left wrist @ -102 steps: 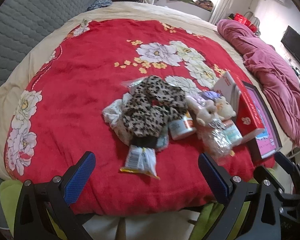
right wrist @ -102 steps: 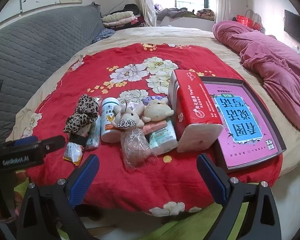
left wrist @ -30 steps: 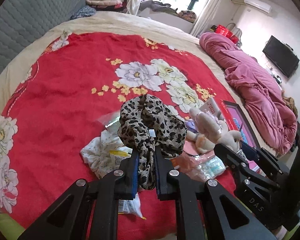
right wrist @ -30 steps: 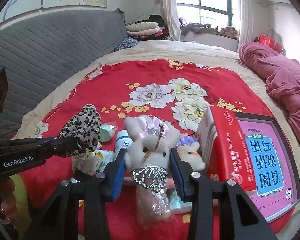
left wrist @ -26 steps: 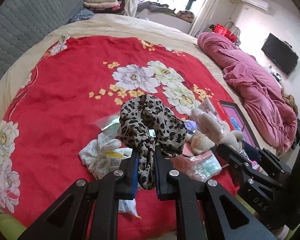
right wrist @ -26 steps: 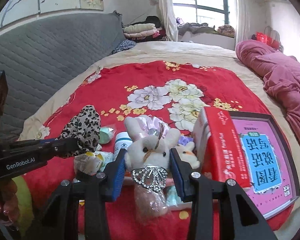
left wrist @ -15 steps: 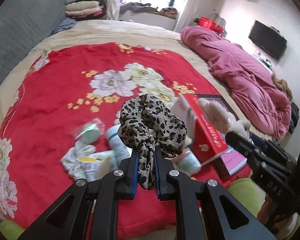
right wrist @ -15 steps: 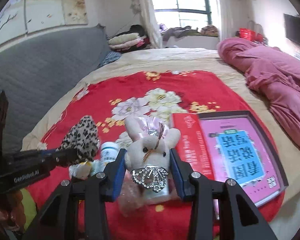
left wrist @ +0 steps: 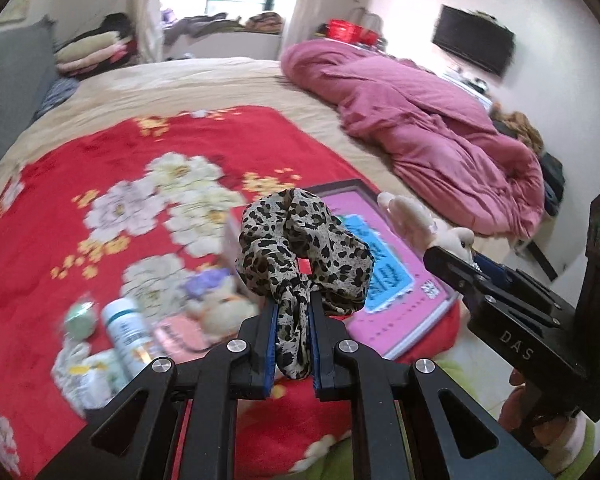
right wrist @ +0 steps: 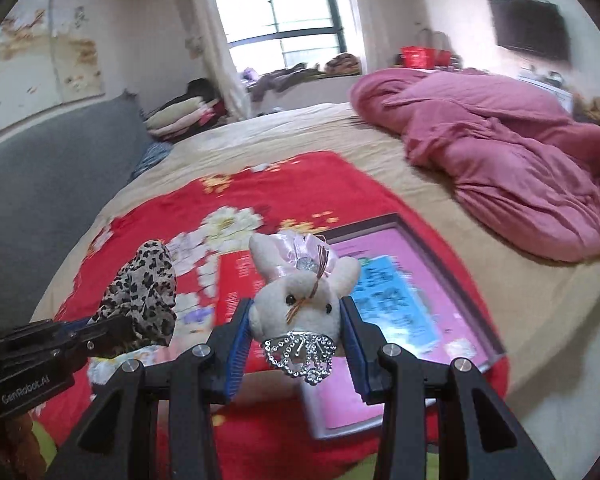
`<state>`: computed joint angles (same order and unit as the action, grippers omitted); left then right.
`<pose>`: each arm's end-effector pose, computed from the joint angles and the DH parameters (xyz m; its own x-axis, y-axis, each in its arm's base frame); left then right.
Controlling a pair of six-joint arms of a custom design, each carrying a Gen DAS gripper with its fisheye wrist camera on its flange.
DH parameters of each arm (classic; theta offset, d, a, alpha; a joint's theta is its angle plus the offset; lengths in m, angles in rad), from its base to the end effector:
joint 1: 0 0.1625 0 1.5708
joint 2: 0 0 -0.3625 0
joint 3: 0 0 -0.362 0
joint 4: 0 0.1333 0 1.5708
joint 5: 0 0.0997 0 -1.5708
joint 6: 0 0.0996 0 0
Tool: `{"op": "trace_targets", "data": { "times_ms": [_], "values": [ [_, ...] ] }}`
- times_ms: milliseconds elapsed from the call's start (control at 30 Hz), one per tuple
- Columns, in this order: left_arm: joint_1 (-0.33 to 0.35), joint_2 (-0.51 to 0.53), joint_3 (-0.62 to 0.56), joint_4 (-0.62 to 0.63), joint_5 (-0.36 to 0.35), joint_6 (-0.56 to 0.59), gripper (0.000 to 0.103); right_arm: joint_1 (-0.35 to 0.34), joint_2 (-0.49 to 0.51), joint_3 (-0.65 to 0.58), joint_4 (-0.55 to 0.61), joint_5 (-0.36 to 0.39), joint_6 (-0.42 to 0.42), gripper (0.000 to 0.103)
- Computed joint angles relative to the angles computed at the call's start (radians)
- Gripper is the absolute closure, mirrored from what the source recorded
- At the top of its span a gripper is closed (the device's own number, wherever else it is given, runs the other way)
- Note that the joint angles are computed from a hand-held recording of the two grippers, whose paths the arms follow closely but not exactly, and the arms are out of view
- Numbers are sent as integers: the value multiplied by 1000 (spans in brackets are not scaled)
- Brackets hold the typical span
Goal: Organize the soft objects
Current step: 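Carry the scrunchie in the left tool and the bunny in the right tool to the pink book box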
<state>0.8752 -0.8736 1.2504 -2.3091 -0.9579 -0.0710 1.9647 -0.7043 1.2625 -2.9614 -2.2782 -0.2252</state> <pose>-0.2968 -0.6529 0.2663 -0.7989 0.3162 -0.5116 0.5441 0.7424 -0.3910 0.3344 -0.6260 0.2283 -0.8062 0.0095 0.5915 -0.4497 0.6398 -0.6232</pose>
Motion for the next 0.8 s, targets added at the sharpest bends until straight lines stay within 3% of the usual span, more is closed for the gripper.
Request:
{"op": "trace_targets", "data": {
  "times_ms": [300, 567, 800],
  "values": [
    [-19, 189, -202, 110, -26, 2, 90, -56, -78, 64, -37, -50, 13, 60],
    [-15, 339, -354, 233, -43, 10, 90, -106, -102, 85, -36, -44, 35, 60],
    [-4, 407, -418, 288, -59, 17, 90, -150, -94, 57, 22, -28, 36, 60]
  ]
}}
